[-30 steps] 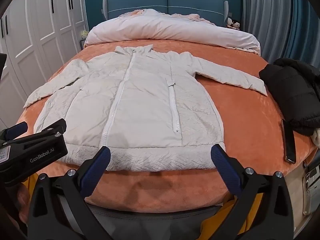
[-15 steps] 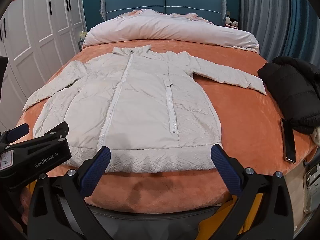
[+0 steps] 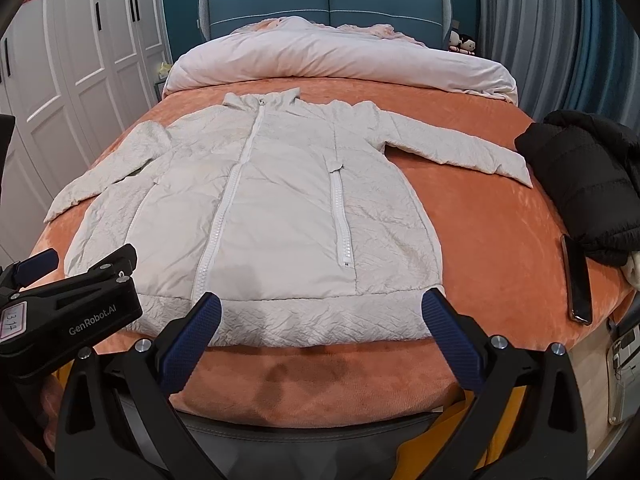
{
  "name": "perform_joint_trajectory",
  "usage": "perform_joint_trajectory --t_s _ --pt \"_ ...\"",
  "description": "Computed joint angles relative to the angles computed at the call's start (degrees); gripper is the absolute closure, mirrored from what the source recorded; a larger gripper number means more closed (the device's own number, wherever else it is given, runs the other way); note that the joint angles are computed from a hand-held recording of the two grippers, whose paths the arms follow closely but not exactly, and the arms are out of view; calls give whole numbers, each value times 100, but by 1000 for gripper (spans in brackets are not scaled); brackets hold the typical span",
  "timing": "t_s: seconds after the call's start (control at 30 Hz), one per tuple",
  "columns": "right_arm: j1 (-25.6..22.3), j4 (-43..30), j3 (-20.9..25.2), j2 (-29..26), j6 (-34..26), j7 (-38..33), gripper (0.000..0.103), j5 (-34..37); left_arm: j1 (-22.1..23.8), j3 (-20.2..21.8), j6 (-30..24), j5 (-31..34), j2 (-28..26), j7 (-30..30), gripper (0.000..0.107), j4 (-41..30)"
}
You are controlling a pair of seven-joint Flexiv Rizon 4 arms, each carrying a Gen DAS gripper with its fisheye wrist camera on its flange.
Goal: Fold large clothes
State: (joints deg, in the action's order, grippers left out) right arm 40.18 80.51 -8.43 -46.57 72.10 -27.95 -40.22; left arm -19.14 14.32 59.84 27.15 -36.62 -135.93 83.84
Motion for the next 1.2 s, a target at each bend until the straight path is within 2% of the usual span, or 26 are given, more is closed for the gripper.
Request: perform_joint_trajectory --t_s 1.2 --pt "-3 -135 53 -73 -104 -118 5 95 66 -3 53 -58 11 38 13 72"
